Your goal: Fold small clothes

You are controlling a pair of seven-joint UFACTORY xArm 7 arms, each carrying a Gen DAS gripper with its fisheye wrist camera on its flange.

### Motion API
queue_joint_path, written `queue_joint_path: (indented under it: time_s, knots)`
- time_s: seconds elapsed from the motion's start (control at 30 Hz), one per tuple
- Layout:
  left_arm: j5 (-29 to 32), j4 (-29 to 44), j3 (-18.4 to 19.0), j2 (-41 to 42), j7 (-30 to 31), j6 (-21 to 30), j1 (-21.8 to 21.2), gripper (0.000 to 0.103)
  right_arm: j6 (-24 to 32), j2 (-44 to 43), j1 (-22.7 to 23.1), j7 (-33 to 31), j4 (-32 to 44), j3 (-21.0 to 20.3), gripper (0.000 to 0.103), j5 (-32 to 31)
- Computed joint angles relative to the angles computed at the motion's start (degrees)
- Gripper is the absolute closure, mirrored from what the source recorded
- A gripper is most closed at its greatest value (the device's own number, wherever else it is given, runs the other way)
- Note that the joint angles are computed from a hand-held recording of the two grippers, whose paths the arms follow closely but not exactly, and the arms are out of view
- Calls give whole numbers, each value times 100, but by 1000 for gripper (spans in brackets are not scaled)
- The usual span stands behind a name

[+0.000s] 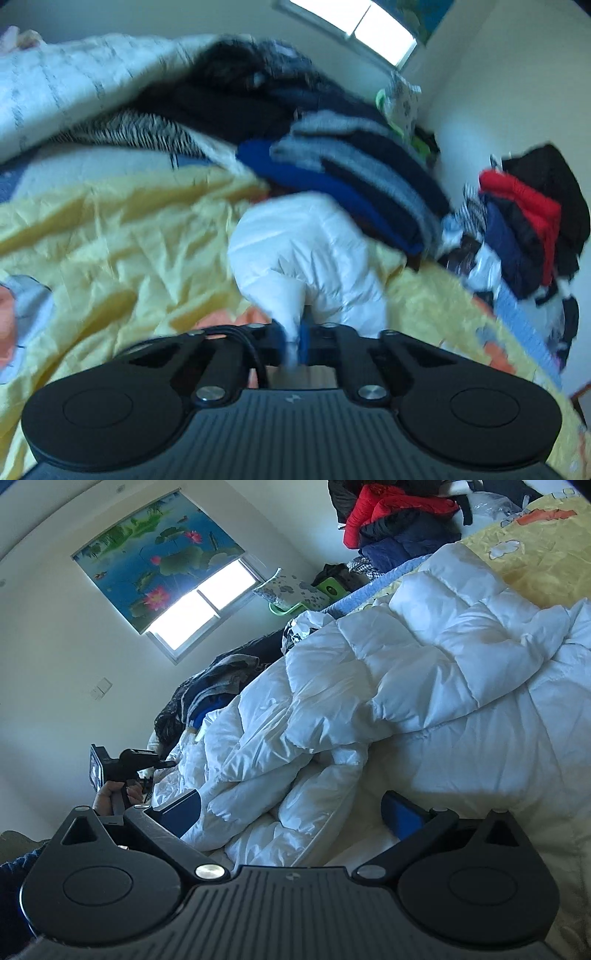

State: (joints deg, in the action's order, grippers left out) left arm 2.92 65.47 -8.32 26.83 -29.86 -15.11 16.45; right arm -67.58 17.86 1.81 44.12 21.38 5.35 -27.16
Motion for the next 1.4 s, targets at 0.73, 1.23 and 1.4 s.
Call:
queue_joint_path:
  time_s: [0.73,1.23,1.4]
  knots:
    - [2944,-5310,1568,-4607,3528,-1798,-4007,30,-1868,546,-1133,2219,-368,-279,7,-1136]
    - [1740,-5923,2557,-7544,671,-543,-2528,0,1129,-4027,-1882,1353,-1824,-1353,1,-3347]
    - [1283,-6097,2498,-7283,817,-507,-2627,0,3716,-4155,-1159,1942,-772,-682,3,-4733]
